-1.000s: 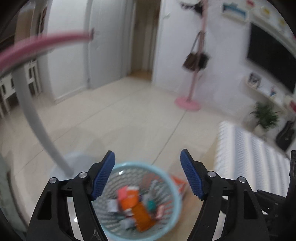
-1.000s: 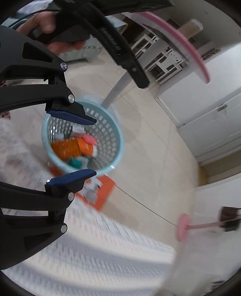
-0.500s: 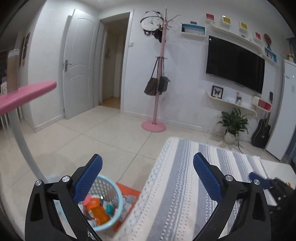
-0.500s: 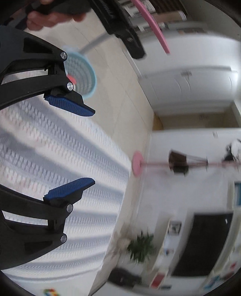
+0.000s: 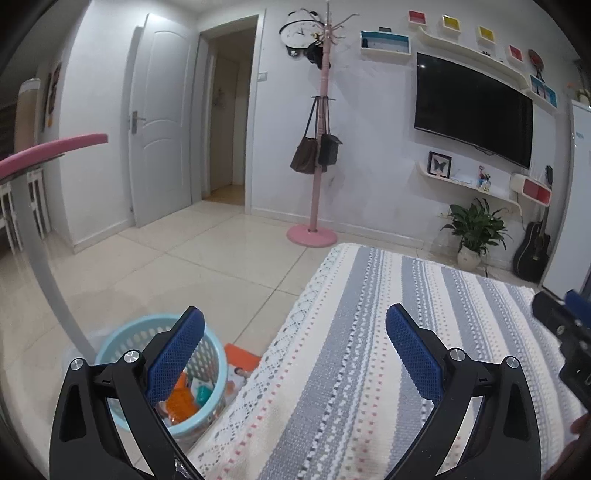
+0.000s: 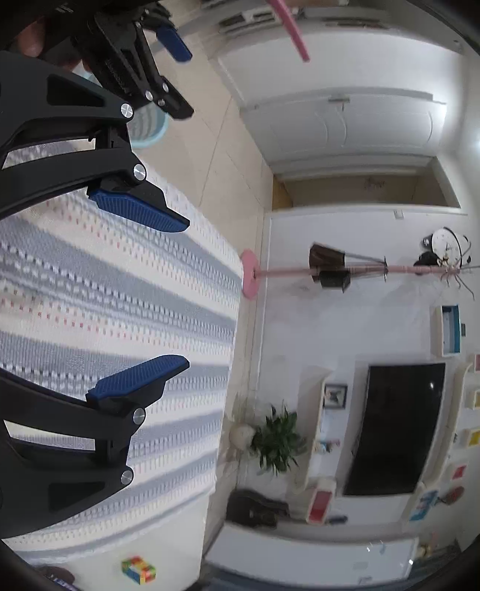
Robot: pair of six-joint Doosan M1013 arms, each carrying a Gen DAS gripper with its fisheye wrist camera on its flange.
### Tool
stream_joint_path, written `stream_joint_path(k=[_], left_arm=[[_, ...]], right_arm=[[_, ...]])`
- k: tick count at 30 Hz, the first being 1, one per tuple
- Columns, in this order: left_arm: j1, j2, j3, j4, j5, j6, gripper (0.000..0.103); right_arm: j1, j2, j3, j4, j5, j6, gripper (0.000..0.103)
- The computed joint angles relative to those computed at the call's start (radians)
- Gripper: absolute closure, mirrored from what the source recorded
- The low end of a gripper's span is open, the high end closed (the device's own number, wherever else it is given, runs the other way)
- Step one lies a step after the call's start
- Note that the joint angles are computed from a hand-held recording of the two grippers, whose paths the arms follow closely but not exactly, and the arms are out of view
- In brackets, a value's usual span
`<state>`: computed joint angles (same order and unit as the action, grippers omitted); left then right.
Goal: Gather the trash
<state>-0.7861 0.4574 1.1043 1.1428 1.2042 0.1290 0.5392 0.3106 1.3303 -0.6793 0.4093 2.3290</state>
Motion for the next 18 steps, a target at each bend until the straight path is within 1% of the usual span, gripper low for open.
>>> stream_joint_path(k=[3, 6, 8, 11, 15, 18], left_arm=[[-0.003, 0.012, -0.01, 0.028, 0.021, 0.017, 0.007], [-0.013, 0.024, -0.015, 0.08, 0.063, 0.016, 0.007], [-0.014, 0.025, -0.017, 0.083, 0.06, 0.025, 0.007], [-0.015, 0.021, -0.013, 0.092, 0.055, 0.018, 0.007], [-0.017, 0.013, -0.003, 0.1, 0.055, -0.007, 0.007], [-0.021, 0.01, 0.007, 0.113, 0.066, -0.015, 0.007]], right_arm=[[0.003, -0.007, 0.014, -0.09, -0.013, 0.092, 0.038], [0.007, -0.015, 0.03, -0.139, -0.029, 0.131, 0.038], [0.008, -0.02, 0.039, -0.154, -0.048, 0.142, 0.038], [0.022, -0.023, 0.045, -0.222, -0.044, 0.198, 0.038], [0.027, -0.02, 0.043, -0.224, -0.044, 0.199, 0.038], [0.024, -0.014, 0.036, -0.145, -0.047, 0.132, 0.038]])
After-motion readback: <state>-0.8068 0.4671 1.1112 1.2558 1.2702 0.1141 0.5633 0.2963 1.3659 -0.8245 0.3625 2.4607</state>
